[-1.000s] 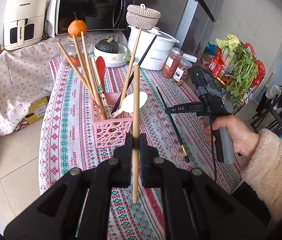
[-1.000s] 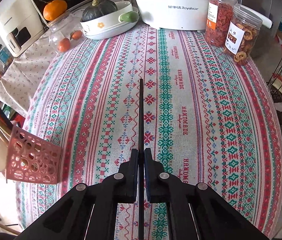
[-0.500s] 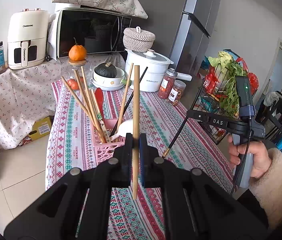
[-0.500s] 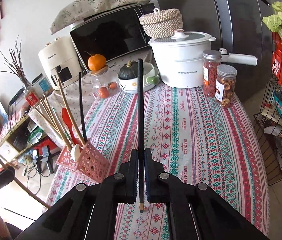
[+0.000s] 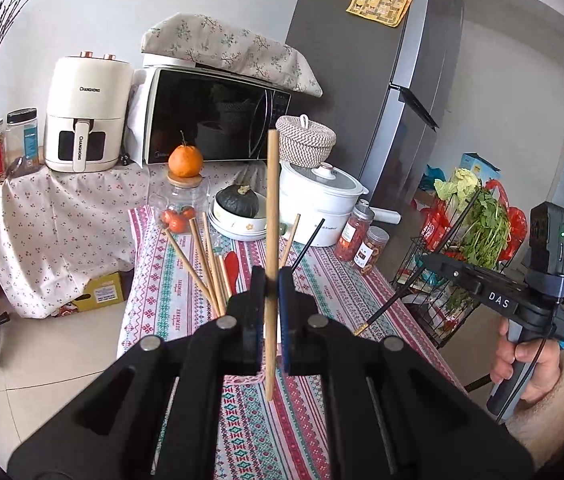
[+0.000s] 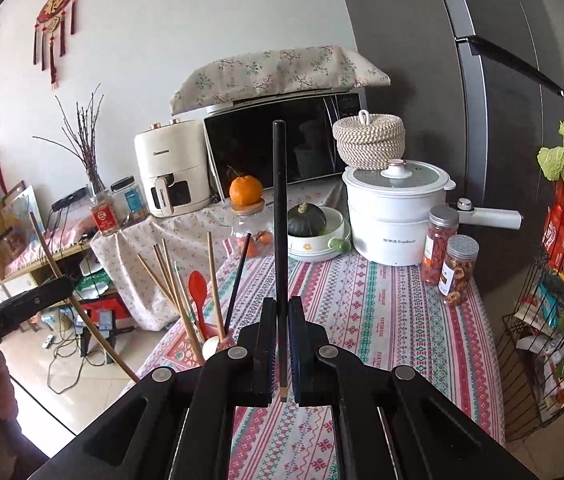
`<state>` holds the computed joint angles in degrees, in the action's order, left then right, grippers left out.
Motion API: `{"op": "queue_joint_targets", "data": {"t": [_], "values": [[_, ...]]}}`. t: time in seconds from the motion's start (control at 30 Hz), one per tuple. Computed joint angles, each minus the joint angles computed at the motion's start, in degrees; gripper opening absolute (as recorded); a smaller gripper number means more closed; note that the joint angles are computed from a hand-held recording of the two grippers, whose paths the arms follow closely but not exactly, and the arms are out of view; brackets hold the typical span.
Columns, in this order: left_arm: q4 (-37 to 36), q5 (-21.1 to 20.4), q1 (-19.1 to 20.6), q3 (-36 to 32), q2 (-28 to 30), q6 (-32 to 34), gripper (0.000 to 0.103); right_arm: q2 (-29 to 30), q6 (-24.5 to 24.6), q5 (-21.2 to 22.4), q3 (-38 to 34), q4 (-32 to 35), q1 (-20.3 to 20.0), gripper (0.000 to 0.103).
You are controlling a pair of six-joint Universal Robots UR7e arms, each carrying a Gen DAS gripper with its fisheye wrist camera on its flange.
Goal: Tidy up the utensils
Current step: 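Carry both sticks to the pink basket and release them inside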
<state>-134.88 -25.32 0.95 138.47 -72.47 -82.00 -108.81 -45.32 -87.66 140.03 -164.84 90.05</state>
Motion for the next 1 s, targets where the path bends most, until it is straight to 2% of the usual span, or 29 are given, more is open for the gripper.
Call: {"op": "queue_joint_targets", "data": {"t": [0.23,0.5,0.63,0.77,1.0], "values": [[0.15,3.41,1.54,-0.19,-0.11,-2.78,0.007,-1.73,1.28,4.35,-1.23,3.95,1.53,0.006],[-2.76,4.95,4.59,-1.23,1.37,-1.21,0.007,1.28,3.95,6.38,-2.13,3.47,4.89,0.006],[-2.07,4.44,6.66,-1.68,2.28,-2.04,0.007,3.99,4.32,5.89,-2.27,2.43,6.48,0.006],[-0.97,5.9,7.3,-1.55,2.42,-2.75,0.008,6.96,3.82,5.4,-1.76,0.08,7.5,0.006],[-4.38,7.21,7.79,-1.11,2.6,-0.65,0.007,12.11,3.29,3.26,-0.95,-4.82,8.98,0.006]]}}
